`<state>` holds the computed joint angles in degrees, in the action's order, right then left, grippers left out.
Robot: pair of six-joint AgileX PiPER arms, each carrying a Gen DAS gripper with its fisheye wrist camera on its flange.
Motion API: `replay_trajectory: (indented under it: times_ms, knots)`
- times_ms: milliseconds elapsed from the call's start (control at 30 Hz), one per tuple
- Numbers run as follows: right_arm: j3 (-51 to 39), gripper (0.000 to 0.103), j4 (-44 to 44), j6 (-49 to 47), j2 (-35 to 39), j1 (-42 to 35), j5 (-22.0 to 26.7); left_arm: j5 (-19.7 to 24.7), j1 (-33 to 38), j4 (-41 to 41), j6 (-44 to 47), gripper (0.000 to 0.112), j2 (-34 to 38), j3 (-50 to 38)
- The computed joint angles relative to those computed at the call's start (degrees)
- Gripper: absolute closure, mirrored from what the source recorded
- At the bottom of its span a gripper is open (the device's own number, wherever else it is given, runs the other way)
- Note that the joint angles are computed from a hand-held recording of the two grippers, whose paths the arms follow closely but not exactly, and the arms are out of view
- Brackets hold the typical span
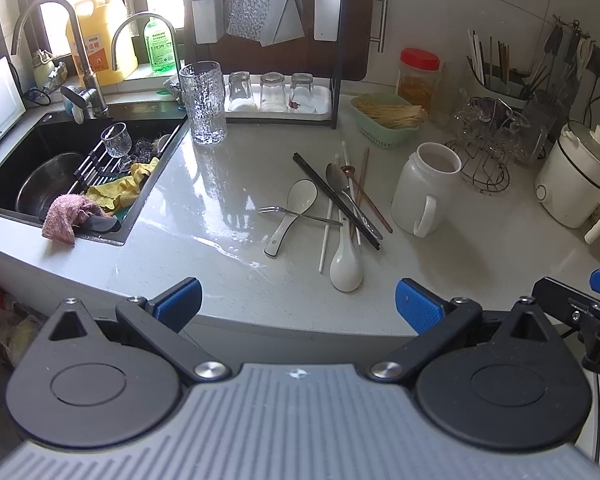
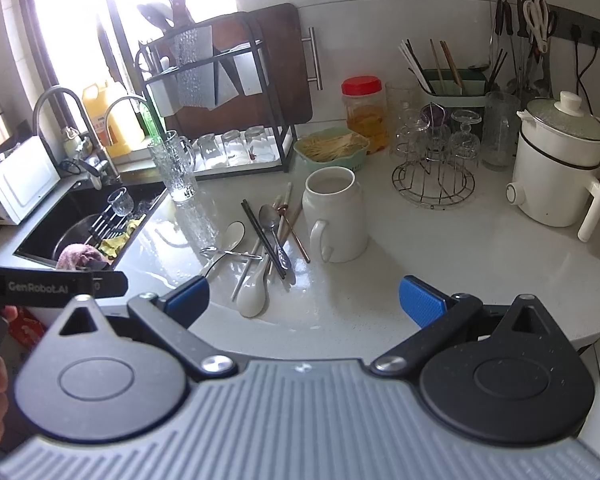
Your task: Organize utensils
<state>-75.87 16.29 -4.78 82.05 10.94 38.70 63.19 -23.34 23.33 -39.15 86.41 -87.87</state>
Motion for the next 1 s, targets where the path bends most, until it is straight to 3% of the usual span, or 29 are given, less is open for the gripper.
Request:
replay_trajectory:
  times_ms: [333, 633, 1000]
  knots:
    - [1.6, 0.000, 3.5, -0.9, -0.2, -1.2, -0.7, -0.4, 1.4, -2.0, 3.5, 0.009, 3.0, -1.9]
    - [-2.2, 0.000, 1.6, 0.0, 4.8, -0.5, -0.9, -2.4, 7.0, -9.2, 11.1, 0.009, 8.7, -7.0]
    - [-10.5, 0.000, 0.1, 2.2, 14.2, 0.9, -1.2, -1.3, 13.4, -16.9, 23.2, 0.009, 22.0, -22.8]
